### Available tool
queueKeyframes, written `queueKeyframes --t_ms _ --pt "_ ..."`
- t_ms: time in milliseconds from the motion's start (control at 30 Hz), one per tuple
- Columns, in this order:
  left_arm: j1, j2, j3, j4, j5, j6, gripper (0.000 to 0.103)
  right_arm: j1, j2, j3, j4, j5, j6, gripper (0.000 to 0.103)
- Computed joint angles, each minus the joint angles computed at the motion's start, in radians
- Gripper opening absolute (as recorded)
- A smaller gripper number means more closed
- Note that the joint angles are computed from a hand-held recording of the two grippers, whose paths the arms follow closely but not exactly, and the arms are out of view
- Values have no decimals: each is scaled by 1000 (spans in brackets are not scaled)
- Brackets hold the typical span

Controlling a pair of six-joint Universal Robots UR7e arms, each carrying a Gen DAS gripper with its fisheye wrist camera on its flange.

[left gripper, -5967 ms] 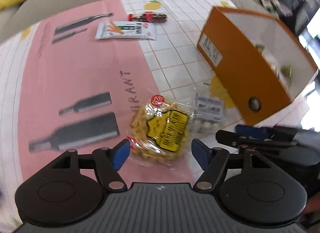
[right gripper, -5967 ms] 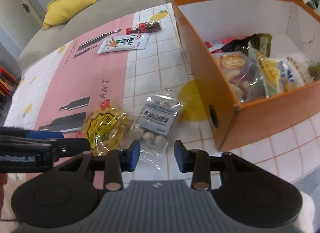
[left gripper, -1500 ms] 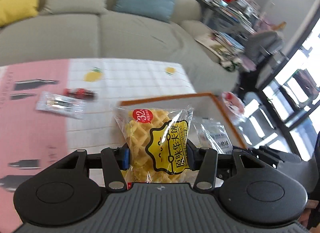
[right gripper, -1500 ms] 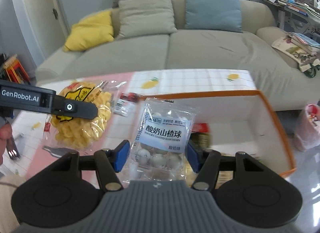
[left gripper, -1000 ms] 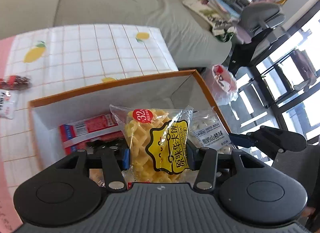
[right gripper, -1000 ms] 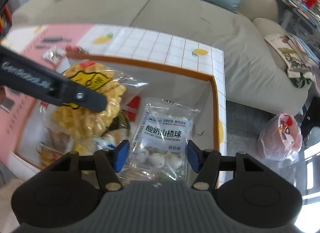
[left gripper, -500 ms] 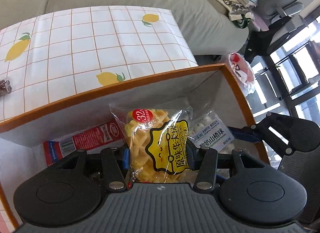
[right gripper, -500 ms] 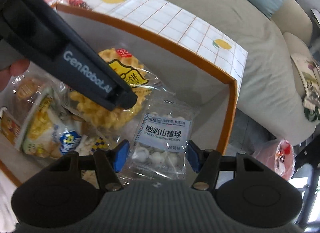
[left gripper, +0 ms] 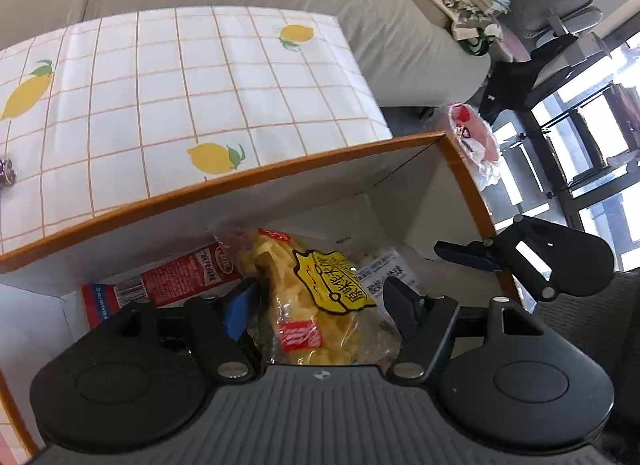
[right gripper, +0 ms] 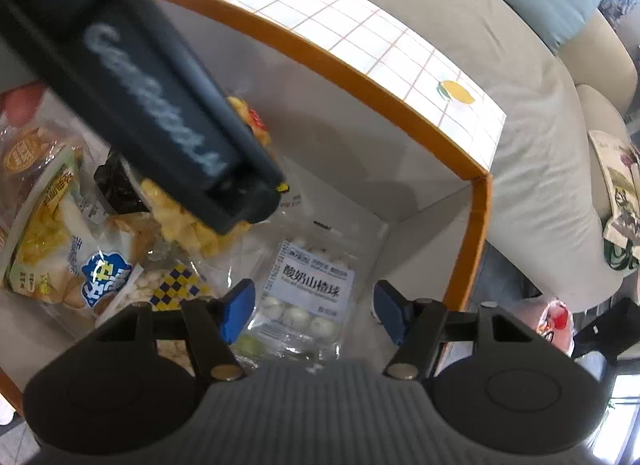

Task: Organize snacks
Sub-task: 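Open both tools to drop the packets into the box and withdraw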

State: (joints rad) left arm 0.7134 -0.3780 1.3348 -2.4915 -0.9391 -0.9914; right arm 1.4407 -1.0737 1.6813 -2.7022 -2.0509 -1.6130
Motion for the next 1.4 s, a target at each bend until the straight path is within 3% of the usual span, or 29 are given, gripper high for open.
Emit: queueKeyframes --t_ms 100,233,267,333,500,667,700,800,967,1167,1233,1400 --pt "-12 -19 24 -28 7 8 83 4 -8 -10 20 -5 23 65" --pt "-31 -47 53 -47 16 31 64 8 -39 -11 67 -4 56 60" --pt "-38 -53 54 -31 26 28 61 9 -48 -10 77 -2 69 56" --pt "-52 -69 65 -1 47 28 57 7 -60 -12 116 15 120 35" --pt "-89 -119 107 94 112 -12 55 8 -102 6 253 74 258 23" --pt "-124 -188 180 166 165 -85 55 11 -105 2 374 163 427 27" --pt "-131 -201 193 189 177 -102 55 11 -105 4 381 187 462 32" --pt "-148 -238 228 237 198 -146 55 21 -89 16 349 189 526 31" --pt "-172 -301 298 271 200 -203 55 35 -33 30 234 56 572 27" --pt "-205 -351 352 329 212 -259 55 44 -60 50 217 56 576 28" --pt "-222 -372 372 350 222 -292 55 51 -76 72 191 63 573 37" --pt "-280 -421 411 430 259 -381 55 71 -171 130 177 150 629 44"
